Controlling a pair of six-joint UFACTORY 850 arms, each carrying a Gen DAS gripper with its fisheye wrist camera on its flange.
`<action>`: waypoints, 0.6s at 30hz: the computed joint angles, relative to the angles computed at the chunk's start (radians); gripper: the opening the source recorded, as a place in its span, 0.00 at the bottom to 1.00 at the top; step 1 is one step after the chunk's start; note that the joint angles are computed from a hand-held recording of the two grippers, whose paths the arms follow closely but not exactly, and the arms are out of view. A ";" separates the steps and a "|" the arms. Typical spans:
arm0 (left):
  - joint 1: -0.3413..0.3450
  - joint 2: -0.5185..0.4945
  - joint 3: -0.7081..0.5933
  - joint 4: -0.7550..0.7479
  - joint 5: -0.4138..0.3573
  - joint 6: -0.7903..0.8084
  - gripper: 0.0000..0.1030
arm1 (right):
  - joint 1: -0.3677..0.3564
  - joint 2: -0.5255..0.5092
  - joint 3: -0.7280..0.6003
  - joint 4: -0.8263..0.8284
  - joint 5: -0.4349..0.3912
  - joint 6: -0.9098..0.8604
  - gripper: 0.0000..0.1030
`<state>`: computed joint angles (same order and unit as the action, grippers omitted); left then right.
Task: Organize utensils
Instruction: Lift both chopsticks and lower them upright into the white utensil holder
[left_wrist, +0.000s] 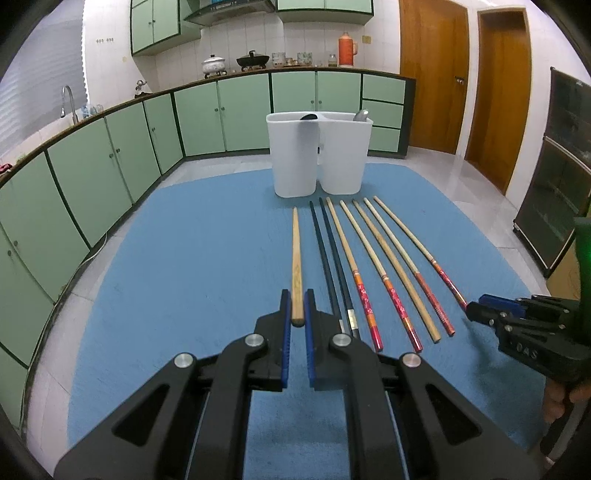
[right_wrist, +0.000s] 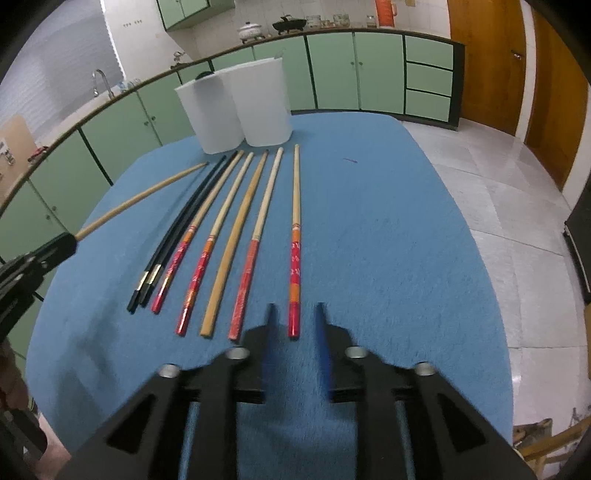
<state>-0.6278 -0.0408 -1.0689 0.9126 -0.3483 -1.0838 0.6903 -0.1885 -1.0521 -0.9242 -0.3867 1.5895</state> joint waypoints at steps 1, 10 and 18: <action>0.001 -0.003 -0.004 -0.012 0.001 0.012 0.06 | 0.003 0.001 0.006 0.001 0.002 -0.001 0.25; -0.003 -0.016 -0.012 -0.035 -0.007 0.029 0.06 | 0.017 -0.011 0.005 -0.102 -0.021 0.090 0.25; -0.004 -0.018 -0.012 -0.042 -0.006 0.033 0.06 | 0.043 -0.031 -0.012 -0.129 -0.101 0.106 0.10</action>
